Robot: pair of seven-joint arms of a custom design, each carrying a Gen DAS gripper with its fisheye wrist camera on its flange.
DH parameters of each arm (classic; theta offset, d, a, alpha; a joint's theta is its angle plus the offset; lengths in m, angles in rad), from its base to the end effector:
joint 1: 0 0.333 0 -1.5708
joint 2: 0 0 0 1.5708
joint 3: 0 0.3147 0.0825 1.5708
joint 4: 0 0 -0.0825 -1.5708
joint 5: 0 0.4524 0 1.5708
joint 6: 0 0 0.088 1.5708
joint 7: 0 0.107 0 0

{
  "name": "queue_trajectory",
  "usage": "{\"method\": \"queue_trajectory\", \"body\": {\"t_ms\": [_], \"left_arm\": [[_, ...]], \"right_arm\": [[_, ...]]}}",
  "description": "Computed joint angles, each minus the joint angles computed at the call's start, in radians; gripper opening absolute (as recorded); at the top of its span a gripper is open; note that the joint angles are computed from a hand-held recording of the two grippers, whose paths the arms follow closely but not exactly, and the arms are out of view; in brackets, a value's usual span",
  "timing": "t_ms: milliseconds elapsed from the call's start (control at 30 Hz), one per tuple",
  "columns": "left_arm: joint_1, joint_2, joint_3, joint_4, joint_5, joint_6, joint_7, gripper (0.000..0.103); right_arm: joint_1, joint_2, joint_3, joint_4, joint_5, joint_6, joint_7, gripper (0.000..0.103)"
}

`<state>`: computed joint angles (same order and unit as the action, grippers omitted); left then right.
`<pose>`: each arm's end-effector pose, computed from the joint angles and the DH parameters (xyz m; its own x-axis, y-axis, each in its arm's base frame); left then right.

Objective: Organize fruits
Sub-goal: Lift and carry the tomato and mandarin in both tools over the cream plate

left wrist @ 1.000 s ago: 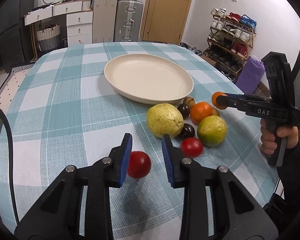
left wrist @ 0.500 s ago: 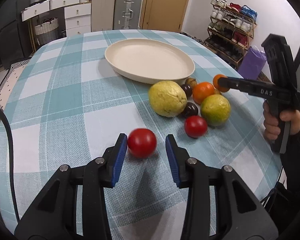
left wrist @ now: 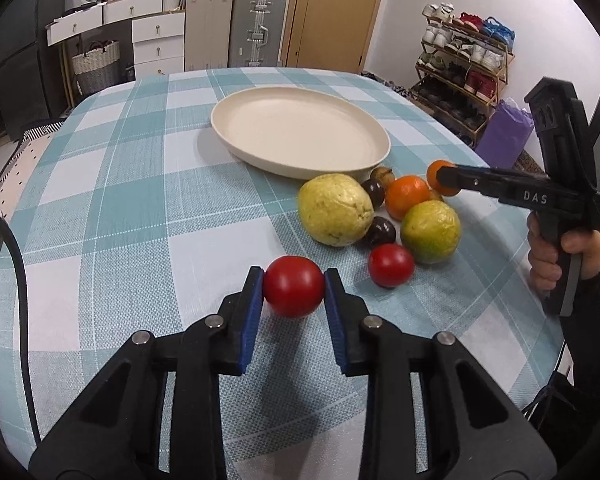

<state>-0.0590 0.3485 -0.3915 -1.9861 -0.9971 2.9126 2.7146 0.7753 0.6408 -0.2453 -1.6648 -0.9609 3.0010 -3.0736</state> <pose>0.6402 -0.2411 0.2957 -0.6181 -0.7682 0.1667 -0.6376 0.3660 -0.6779 0.6126 0.4555 0.2485 0.0143 -0.9658 -0.2590 -0.7162 0.1709 -0.6767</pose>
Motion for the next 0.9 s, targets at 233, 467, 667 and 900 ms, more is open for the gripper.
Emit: {"method": "queue_trajectory", "body": {"t_ms": [233, 467, 667, 900], "left_arm": [[0.018, 0.007, -0.031, 0.035, -0.096, 0.01, 0.085, 0.027], [0.004, 0.035, -0.037, 0.095, -0.149, 0.011, 0.128, 0.027], [-0.006, 0.073, -0.043, 0.159, -0.153, 0.027, 0.127, 0.027], [-0.026, 0.143, -0.05, 0.24, -0.057, 0.065, 0.054, 0.027]], "right_arm": [[0.007, 0.006, -0.009, 0.016, -0.021, 0.005, 0.0, 0.04], [0.007, 0.022, -0.013, 0.053, -0.023, 0.003, -0.013, 0.04], [0.007, 0.039, -0.018, 0.095, -0.022, 0.004, -0.031, 0.04], [-0.006, 0.08, -0.015, 0.159, 0.008, 0.0, -0.059, 0.04]]}}
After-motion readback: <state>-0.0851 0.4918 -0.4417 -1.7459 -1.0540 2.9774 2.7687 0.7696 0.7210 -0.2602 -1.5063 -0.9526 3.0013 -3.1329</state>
